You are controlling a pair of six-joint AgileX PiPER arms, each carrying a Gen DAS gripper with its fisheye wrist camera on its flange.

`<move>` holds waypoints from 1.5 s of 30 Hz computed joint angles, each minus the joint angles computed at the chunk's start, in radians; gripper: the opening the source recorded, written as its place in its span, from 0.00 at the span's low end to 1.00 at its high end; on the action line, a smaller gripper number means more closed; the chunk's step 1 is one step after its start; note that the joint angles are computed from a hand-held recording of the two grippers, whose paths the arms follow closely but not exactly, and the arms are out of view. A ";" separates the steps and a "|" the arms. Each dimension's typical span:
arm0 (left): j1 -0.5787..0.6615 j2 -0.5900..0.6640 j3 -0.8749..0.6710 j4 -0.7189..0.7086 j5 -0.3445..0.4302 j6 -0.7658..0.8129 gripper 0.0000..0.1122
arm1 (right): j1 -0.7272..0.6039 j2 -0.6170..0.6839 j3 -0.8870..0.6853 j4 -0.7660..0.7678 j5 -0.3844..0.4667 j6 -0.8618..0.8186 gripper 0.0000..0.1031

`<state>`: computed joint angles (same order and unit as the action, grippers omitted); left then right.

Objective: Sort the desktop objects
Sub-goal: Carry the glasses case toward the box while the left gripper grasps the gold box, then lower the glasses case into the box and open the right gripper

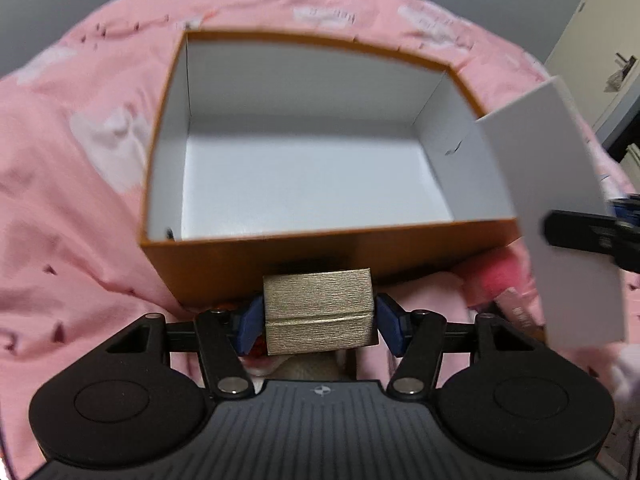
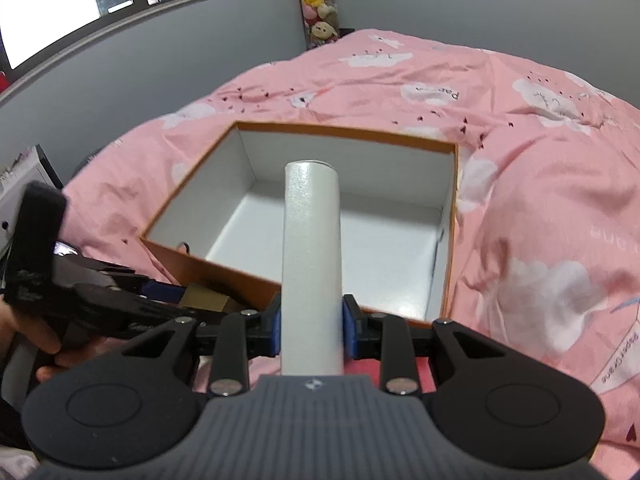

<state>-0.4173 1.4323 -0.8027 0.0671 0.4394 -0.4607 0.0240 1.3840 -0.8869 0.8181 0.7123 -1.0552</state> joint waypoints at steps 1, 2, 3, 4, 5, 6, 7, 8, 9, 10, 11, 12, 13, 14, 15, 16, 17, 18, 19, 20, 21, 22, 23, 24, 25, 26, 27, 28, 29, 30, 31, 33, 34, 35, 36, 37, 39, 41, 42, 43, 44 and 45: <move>0.001 -0.021 -0.002 0.001 0.010 0.006 0.61 | 0.002 0.004 -0.009 -0.002 0.001 0.007 0.30; 0.000 -0.043 -0.004 0.006 0.021 0.006 0.61 | 0.007 0.007 -0.016 -0.006 -0.003 0.017 0.31; -0.002 -0.060 -0.006 0.010 0.027 0.005 0.62 | 0.011 0.007 -0.021 -0.006 -0.005 0.022 0.31; -0.004 -0.072 -0.013 0.011 0.033 0.008 0.62 | 0.012 0.007 -0.025 0.000 -0.004 0.019 0.30; -0.010 -0.091 -0.021 0.015 0.044 0.006 0.61 | 0.012 0.010 -0.031 0.011 0.001 0.014 0.30; -0.018 -0.107 -0.026 0.022 0.046 -0.001 0.61 | 0.009 0.013 -0.036 0.024 0.009 0.006 0.30; -0.027 -0.119 -0.028 0.032 0.043 -0.009 0.61 | 0.007 0.015 -0.044 0.035 0.020 0.003 0.30; -0.037 -0.136 -0.030 0.040 0.043 -0.017 0.61 | 0.007 0.015 -0.049 0.044 0.027 0.001 0.30; -0.045 -0.149 -0.034 0.049 0.042 -0.027 0.61 | 0.006 0.013 -0.052 0.055 0.031 -0.004 0.30; -0.046 -0.159 -0.039 0.050 0.038 -0.027 0.61 | 0.008 0.011 -0.053 0.065 0.030 -0.010 0.30; -0.046 -0.166 -0.042 0.055 0.030 -0.031 0.61 | 0.010 0.011 -0.058 0.071 0.029 -0.012 0.30; -0.043 -0.171 -0.044 0.066 0.015 -0.042 0.61 | 0.012 0.010 -0.061 0.079 0.026 -0.013 0.30; -0.040 -0.178 -0.044 0.079 -0.001 -0.060 0.61 | 0.014 0.010 -0.065 0.084 0.024 -0.013 0.31; -0.034 -0.179 -0.046 0.092 -0.015 -0.078 0.61 | 0.015 0.013 -0.072 0.088 0.022 -0.012 0.31; -0.025 -0.175 -0.053 0.105 -0.029 -0.095 0.61 | 0.015 0.016 -0.079 0.094 0.021 -0.014 0.31; -0.017 -0.167 -0.061 0.125 -0.044 -0.117 0.61 | 0.016 0.020 -0.088 0.098 0.020 -0.013 0.31; -0.011 -0.154 -0.072 0.161 -0.059 -0.151 0.61 | 0.018 0.025 -0.099 0.100 0.016 -0.010 0.31; -0.008 -0.140 -0.085 0.203 -0.072 -0.189 0.61 | 0.023 0.033 -0.113 0.100 0.011 -0.005 0.31; -0.006 -0.122 -0.100 0.250 -0.083 -0.229 0.61 | 0.028 0.041 -0.128 0.103 0.006 -0.002 0.31; -0.006 -0.100 -0.118 0.299 -0.086 -0.271 0.61 | 0.034 0.053 -0.147 0.108 0.001 0.003 0.31; -0.009 -0.075 -0.138 0.352 -0.086 -0.321 0.61 | 0.040 0.059 -0.161 0.108 -0.008 0.010 0.30; -0.011 -0.046 -0.158 0.407 -0.089 -0.372 0.61 | 0.051 0.067 -0.174 0.105 -0.024 0.015 0.30; -0.013 -0.017 -0.179 0.452 -0.086 -0.412 0.61 | 0.066 0.078 -0.189 0.102 -0.044 0.018 0.30; -0.013 0.009 -0.196 0.481 -0.082 -0.440 0.61 | 0.080 0.094 -0.208 0.098 -0.059 0.023 0.30; -0.011 0.040 -0.214 0.515 -0.084 -0.476 0.61 | 0.091 0.113 -0.229 0.092 -0.070 0.032 0.30; -0.010 0.071 -0.231 0.548 -0.084 -0.509 0.61 | 0.104 0.136 -0.251 0.080 -0.086 0.045 0.30; -0.011 0.100 -0.249 0.572 -0.075 -0.534 0.61 | 0.121 0.160 -0.270 0.058 -0.112 0.067 0.30; -0.010 0.129 -0.268 0.587 -0.065 -0.551 0.61 | 0.140 0.184 -0.290 0.023 -0.141 0.101 0.30; -0.007 0.154 -0.281 0.586 -0.059 -0.553 0.61 | 0.163 0.211 -0.310 -0.027 -0.175 0.148 0.30; -0.003 0.172 -0.289 0.573 -0.058 -0.545 0.61 | 0.184 0.237 -0.330 -0.091 -0.207 0.203 0.30; 0.005 0.190 -0.297 0.550 -0.060 -0.526 0.61 | 0.203 0.265 -0.350 -0.157 -0.229 0.262 0.30; 0.019 0.216 -0.305 0.508 -0.064 -0.487 0.61 | 0.227 0.326 -0.399 -0.276 -0.235 0.372 0.30; 0.025 0.229 -0.311 0.487 -0.063 -0.467 0.61 | 0.237 0.356 -0.425 -0.337 -0.226 0.428 0.30; 0.031 0.240 -0.315 0.468 -0.061 -0.448 0.61 | 0.246 0.384 -0.449 -0.396 -0.216 0.482 0.30; 0.036 0.249 -0.316 0.454 -0.063 -0.434 0.61 | 0.255 0.409 -0.470 -0.449 -0.202 0.531 0.30; 0.042 0.258 -0.317 0.436 -0.065 -0.415 0.61 | 0.264 0.433 -0.491 -0.510 -0.186 0.584 0.30; 0.055 0.271 -0.317 0.389 -0.072 -0.365 0.61 | 0.286 0.470 -0.511 -0.623 -0.175 0.669 0.30; 0.071 0.280 -0.318 0.326 -0.082 -0.298 0.61 | 0.303 0.501 -0.529 -0.706 -0.156 0.722 0.30; 0.076 0.283 -0.320 0.300 -0.085 -0.269 0.61 | 0.310 0.514 -0.535 -0.741 -0.146 0.744 0.30; 0.081 0.287 -0.323 0.280 -0.088 -0.243 0.61 | 0.315 0.528 -0.544 -0.769 -0.133 0.760 0.30; 0.084 0.291 -0.325 0.263 -0.088 -0.222 0.61 | 0.322 0.541 -0.553 -0.797 -0.119 0.776 0.30; 0.085 0.296 -0.329 0.254 -0.085 -0.210 0.61 | 0.332 0.551 -0.555 -0.832 -0.112 0.800 0.30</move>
